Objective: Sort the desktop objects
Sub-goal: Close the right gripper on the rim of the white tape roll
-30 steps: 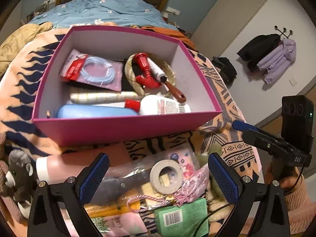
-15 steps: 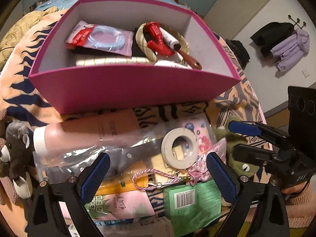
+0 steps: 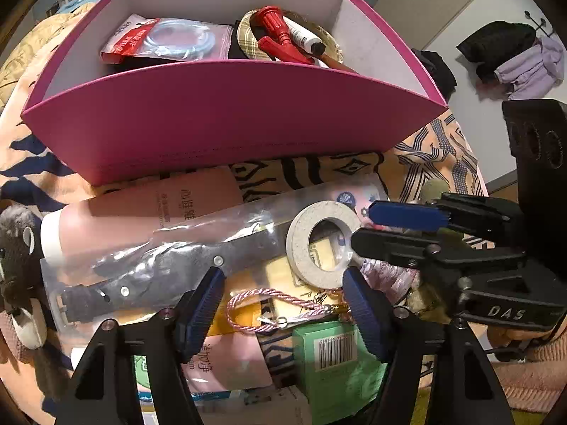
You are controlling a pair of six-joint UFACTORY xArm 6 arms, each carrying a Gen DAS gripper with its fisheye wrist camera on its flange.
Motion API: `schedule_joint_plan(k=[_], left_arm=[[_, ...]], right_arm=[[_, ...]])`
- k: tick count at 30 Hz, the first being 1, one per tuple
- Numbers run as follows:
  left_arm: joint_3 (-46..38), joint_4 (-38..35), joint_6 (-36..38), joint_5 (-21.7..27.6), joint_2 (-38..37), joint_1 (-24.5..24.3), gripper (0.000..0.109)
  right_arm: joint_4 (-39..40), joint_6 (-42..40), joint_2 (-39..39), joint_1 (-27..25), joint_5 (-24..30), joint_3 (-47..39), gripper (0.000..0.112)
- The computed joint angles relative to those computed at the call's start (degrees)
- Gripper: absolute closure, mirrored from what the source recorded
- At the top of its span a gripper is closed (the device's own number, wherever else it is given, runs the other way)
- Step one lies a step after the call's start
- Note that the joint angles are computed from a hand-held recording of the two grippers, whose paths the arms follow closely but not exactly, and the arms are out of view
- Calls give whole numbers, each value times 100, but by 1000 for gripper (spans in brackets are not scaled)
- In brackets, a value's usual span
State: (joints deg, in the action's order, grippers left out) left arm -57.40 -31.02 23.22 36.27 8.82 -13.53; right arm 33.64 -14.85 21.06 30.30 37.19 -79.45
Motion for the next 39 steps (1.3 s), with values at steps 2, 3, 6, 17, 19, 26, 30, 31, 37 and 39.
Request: schedule_joint_plan(k=[2, 3, 6, 17, 19, 26, 30, 31, 37, 39], left_arm=[[-37, -136, 121, 49, 10, 9, 45], [-64, -197, 175, 94, 24, 20, 47], [-154, -213, 177, 225, 97, 36, 55], [-500, -646, 492, 699, 374, 80, 75], [-537, -674, 480, 754, 415, 98, 76], [-616, -807, 476, 886, 486, 157, 79], [-659, -758, 443, 878, 526, 124, 79], [-664, -777, 459, 893, 527, 140, 79], [-664, -888, 487, 930, 535, 186, 82], [-642, -863, 495, 875, 513, 161, 82]], right_arm=[[-67, 39, 35, 12, 16, -47, 76], [-83, 45, 50, 12, 31, -71, 76], [-123, 86, 108, 17, 87, -156, 77], [-130, 189, 178, 9, 156, -194, 89], [-117, 214, 186, 1, 163, -194, 90], [-305, 366, 250, 0, 184, -286, 90], [-624, 492, 311, 46, 205, -380, 86], [-606, 482, 320, 40, 210, -382, 86], [-406, 459, 270, -14, 150, -286, 94], [-364, 434, 232, -15, 129, -246, 95]])
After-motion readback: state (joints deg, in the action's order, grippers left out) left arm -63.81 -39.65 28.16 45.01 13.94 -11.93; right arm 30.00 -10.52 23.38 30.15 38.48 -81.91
